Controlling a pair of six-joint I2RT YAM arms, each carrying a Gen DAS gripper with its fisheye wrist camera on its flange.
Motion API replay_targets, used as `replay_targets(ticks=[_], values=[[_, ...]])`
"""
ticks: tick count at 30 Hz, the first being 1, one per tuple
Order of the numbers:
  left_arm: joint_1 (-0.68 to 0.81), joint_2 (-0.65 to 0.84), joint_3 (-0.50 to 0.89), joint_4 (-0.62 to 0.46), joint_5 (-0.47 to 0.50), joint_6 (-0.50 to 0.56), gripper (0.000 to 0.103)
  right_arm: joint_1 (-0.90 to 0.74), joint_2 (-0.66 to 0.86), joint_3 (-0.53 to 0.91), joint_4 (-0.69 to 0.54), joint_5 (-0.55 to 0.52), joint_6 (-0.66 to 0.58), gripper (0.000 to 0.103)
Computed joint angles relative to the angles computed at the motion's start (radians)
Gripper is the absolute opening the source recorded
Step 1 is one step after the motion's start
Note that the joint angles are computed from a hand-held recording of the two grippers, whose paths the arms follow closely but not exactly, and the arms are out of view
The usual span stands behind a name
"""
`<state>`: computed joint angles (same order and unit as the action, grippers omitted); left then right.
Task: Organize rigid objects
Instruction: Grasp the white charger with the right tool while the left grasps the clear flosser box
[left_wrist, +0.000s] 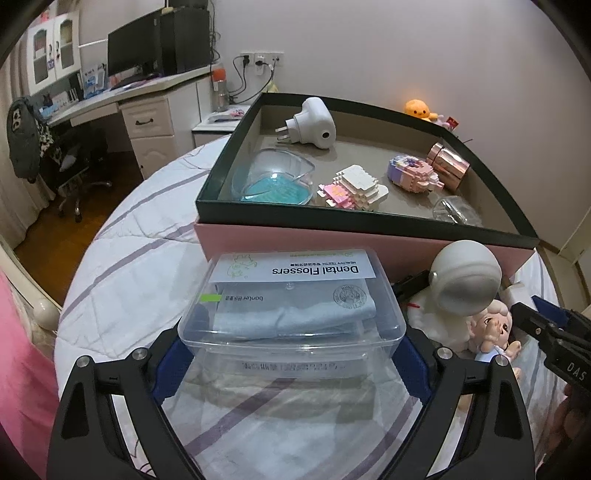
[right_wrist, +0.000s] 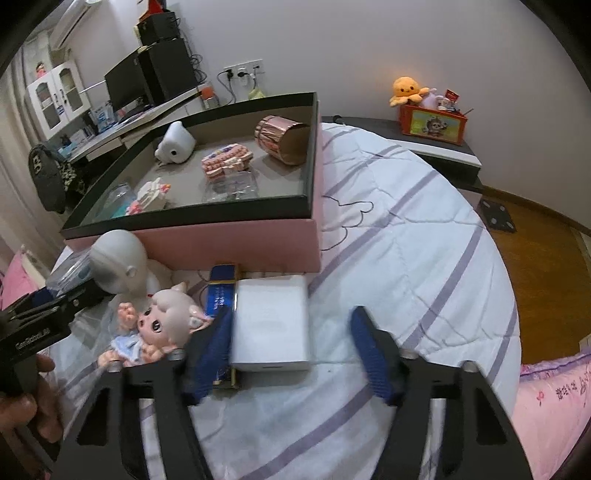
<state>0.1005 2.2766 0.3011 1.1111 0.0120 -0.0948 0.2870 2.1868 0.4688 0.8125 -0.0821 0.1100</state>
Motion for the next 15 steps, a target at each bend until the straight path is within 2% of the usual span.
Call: replay_targets(ticks=[8,10,15], values=[[-0.001,0.003,-0.012,0.02,0.0,0.005,0.094,0.016,0.05,0.042,-0.008,0.037,-0.018,0.051],[-0.007,0.001,-0.024,0.037,-0.004,0.01,0.094,0.018,0.055,0.05,-0.007,0.041,-0.031,0.041],[-0.002,-0.008,-0.076,0.104,-0.003,0.018,0.093,0.011,0.025,0.004,0.012,0.026,-0.03,0.041]])
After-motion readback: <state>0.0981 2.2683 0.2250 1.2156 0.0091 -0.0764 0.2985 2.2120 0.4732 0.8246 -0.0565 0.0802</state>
